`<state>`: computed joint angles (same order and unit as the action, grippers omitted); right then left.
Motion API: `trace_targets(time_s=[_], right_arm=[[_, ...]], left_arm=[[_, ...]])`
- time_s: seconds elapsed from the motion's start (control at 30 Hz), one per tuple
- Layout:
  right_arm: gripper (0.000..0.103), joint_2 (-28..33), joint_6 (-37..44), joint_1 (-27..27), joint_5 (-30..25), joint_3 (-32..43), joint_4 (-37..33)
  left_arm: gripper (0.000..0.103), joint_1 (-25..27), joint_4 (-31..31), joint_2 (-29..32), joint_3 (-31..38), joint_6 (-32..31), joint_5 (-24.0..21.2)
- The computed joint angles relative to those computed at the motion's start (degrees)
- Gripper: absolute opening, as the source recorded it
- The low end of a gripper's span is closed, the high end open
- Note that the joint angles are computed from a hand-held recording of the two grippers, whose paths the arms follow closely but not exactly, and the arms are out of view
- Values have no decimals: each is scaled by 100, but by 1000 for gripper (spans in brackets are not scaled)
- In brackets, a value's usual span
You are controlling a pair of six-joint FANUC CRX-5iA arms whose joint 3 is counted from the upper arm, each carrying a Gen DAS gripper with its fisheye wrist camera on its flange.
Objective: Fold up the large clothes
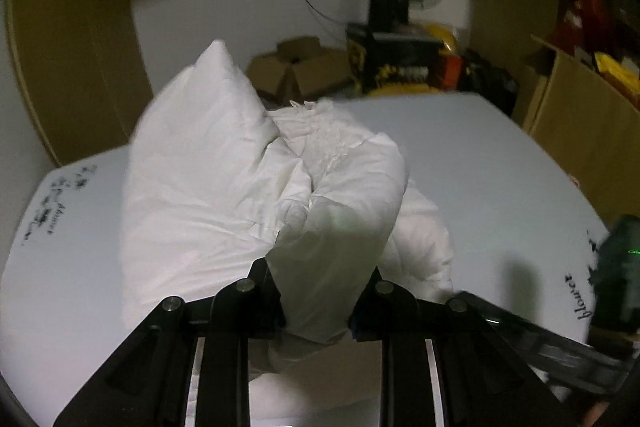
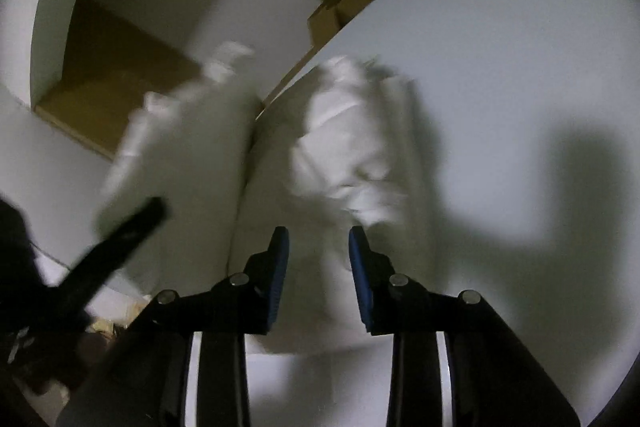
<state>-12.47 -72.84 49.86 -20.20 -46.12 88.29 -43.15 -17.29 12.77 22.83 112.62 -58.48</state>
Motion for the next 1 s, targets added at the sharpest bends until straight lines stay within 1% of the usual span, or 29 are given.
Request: trace_targets(time_s=[0.03,0.1,0.13,0.2,0.23,0.27,0.3,0.33,0.4,0.43,0.47,0.5,0.57,0.6,0.63,0.67,0.7,0.73,0.77,0.8,0.83,0.87,0.9,0.97,1.0], right_arm=[[33,-100,-198,31,-47,-118,75],[34,-292,-376,255,-322,-335,-115],[34,-355,-274,274,-378,-354,-278],[35,-417,-407,407,-555,-443,-354],[36,-490,-421,255,-430,-513,-279],[36,-489,-501,256,-433,-531,-226],[36,-653,-319,351,-545,-613,-455],[36,-618,-206,549,-715,-511,-637],[38,-643,98,490,-637,-490,-880],[39,-699,153,373,-513,-535,-902],[39,-729,130,372,-481,-551,-916],[41,-696,4,359,-467,-526,-835],[54,-813,167,664,-873,-508,-1171],[69,-912,492,975,-1271,-422,-1630],[75,-1211,641,1336,-1772,-565,-1789],[82,-1310,899,1496,-2001,-467,-2039],[82,-1289,1236,1457,-2075,-337,-2247],[82,-1363,1380,1528,-2167,-330,-2322],[82,-1312,1752,1551,-2237,-124,-2462],[82,-1249,2121,1562,-2287,67,-2585],[82,-1162,2492,1554,-2319,262,-2683],[82,-1020,2920,1543,-2350,522,-2809],[82,-852,3293,1495,-2309,759,-2924],[82,-621,4056,1449,-2188,1183,-3213],[83,-418,4547,1328,-2004,1474,-3438]], left_arm=[[23,-32,34,91,14,-62,-2],[23,-165,-107,190,27,-94,3],[23,-201,-151,231,35,-115,3],[23,-231,-109,271,-39,-141,32],[23,-253,-80,296,-66,-175,23],[23,-235,-27,350,-60,-255,23],[23,-230,100,372,-140,-364,39],[23,-221,194,373,-222,-452,86],[22,-223,292,399,-343,-556,156],[22,-239,308,435,-361,-623,165],[22,-232,334,447,-414,-717,242],[24,-181,435,412,-515,-814,354],[25,34,917,246,-829,-1088,698],[28,127,1152,129,-1008,-1213,844],[33,248,1495,-35,-1243,-1450,1008],[38,334,1773,-159,-1428,-1686,1124],[48,469,2254,-357,-1722,-2132,1271],[62,550,2574,-522,-1931,-2420,1326],[73,618,2872,-716,-2166,-2664,1438],[96,694,3090,-1015,-2483,-2867,1613],[103,754,3169,-1369,-2821,-2968,1877],[103,814,3152,-1702,-3098,-2996,2092],[103,878,3092,-1971,-3284,-2975,2202],[103,1020,2957,-2317,-3461,-2849,2194],[103,1202,2937,-2579,-3630,-2755,2160]])
